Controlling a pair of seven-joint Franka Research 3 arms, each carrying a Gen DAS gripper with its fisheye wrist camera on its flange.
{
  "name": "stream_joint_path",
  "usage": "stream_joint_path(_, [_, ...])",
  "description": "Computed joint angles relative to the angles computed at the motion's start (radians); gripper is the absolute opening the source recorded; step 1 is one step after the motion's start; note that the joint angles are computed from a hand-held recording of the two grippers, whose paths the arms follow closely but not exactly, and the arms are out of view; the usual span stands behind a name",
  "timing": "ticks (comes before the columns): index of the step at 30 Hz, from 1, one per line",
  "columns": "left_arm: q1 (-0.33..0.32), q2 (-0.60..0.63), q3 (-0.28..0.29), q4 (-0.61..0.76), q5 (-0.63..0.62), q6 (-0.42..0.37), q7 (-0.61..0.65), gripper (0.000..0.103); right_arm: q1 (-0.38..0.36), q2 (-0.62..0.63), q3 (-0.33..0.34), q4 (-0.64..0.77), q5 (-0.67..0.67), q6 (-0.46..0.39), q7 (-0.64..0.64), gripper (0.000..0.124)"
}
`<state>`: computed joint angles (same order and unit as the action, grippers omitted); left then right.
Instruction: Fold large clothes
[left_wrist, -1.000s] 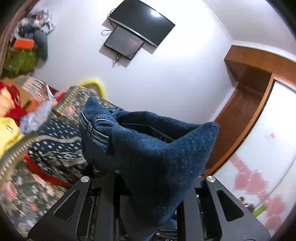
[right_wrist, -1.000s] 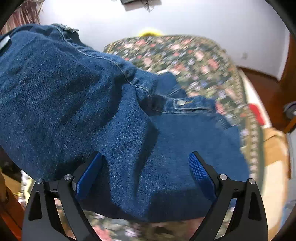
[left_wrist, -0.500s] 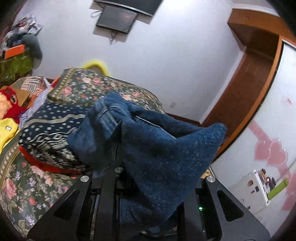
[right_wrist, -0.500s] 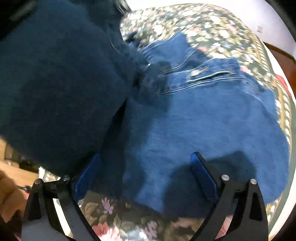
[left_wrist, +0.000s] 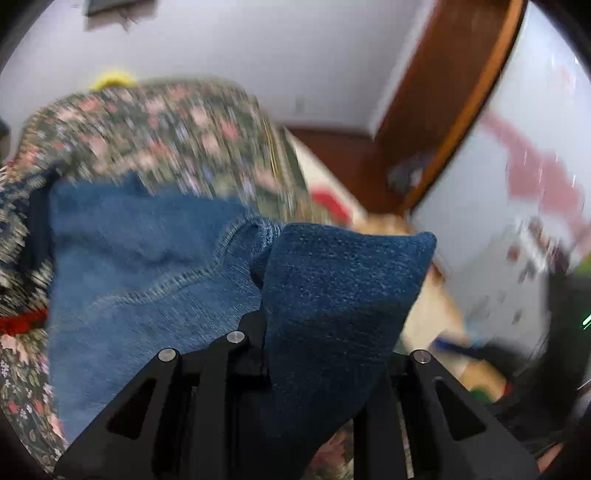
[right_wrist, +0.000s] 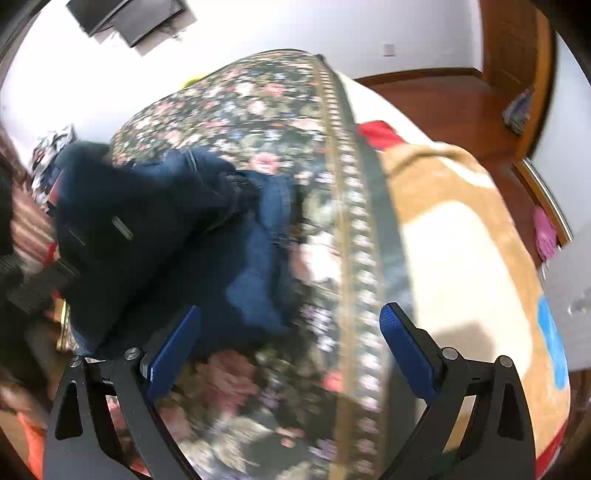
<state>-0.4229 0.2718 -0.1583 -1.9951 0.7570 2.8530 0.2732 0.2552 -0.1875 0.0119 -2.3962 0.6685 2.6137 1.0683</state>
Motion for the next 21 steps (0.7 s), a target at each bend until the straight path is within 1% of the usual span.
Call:
stream_joint_path(1, [0.014, 0.027, -0.027, 0.007, -0.044, -0.005, 0.056, 0.022, -0.005, 0.000, -0.005, -0.005, 0.001, 0.001, 0.003, 0.097])
stream_joint_path(2, [0.014, 0.043, -0.030, 0.006, -0.053, 0.004, 0.079, 0.022, -0.009, -0.001, -0.007, -0.007, 0.001, 0.000, 0.008, 0.097])
stream_joint_path(4, [-0.023, 0.045, -0.012, 0.016, -0.017, -0.027, 0.087, 0.023, -0.017, -0.007, -0.015, -0.016, 0.005, -0.002, 0.008, 0.097])
stream_joint_path(5, [-0.029, 0.036, -0.014, 0.016, -0.014, -0.048, 0.103, 0.026, -0.020, -0.011, -0.016, -0.020, 0.004, -0.002, 0.011, 0.097])
stream_joint_path(6, [-0.021, 0.029, -0.024, 0.009, -0.031, -0.045, 0.123, 0.028, -0.023, -0.027, -0.016, -0.030, 0.000, -0.006, 0.016, 0.097])
stream_joint_path(8, [0.018, 0.011, -0.062, -0.024, -0.118, 0.001, 0.197, 0.042, -0.024, -0.045, -0.021, -0.038, 0.002, -0.008, 0.008, 0.097])
stream_joint_path(9, [0.038, -0.008, -0.080, -0.054, -0.166, 0.037, 0.229, 0.044, -0.026, -0.067, -0.026, -0.051, 0.005, -0.010, 0.000, 0.097])
stream_joint_path(11, [0.047, -0.036, -0.086, -0.090, -0.212, 0.071, 0.259, 0.050, -0.022, -0.090, -0.034, -0.058, 0.020, -0.014, -0.016, 0.097])
stream_joint_path(12, [0.048, -0.061, -0.089, -0.118, -0.228, 0.088, 0.272, 0.051, -0.018, -0.099, -0.040, -0.062, 0.033, -0.015, -0.031, 0.097])
stream_joint_path(14, [0.037, -0.100, -0.082, -0.147, -0.229, 0.092, 0.274, 0.052, -0.006, -0.112, -0.047, -0.061, 0.065, -0.017, -0.056, 0.097])
stream_joint_path(17, [0.033, -0.180, -0.075, -0.209, -0.199, 0.099, 0.256, 0.052, 0.014, -0.118, -0.053, -0.049, 0.116, -0.027, -0.097, 0.097])
stream_joint_path(18, [0.030, -0.211, -0.065, -0.228, -0.147, 0.096, 0.211, 0.053, 0.019, -0.118, -0.052, -0.046, 0.128, -0.026, -0.109, 0.097])
stream_joint_path(19, [0.031, -0.247, -0.061, -0.248, -0.077, 0.083, 0.144, 0.056, 0.024, -0.119, -0.047, -0.041, 0.136, -0.023, -0.117, 0.097])
stream_joint_path(20, [0.042, -0.285, -0.063, -0.267, 0.012, 0.068, 0.062, 0.062, 0.029, -0.118, -0.042, -0.037, 0.143, -0.019, -0.125, 0.097])
stream_joint_path(21, [0.061, -0.321, -0.074, -0.283, 0.099, 0.051, -0.020, 0.065, 0.036, -0.116, -0.038, -0.030, 0.153, -0.014, -0.135, 0.097])
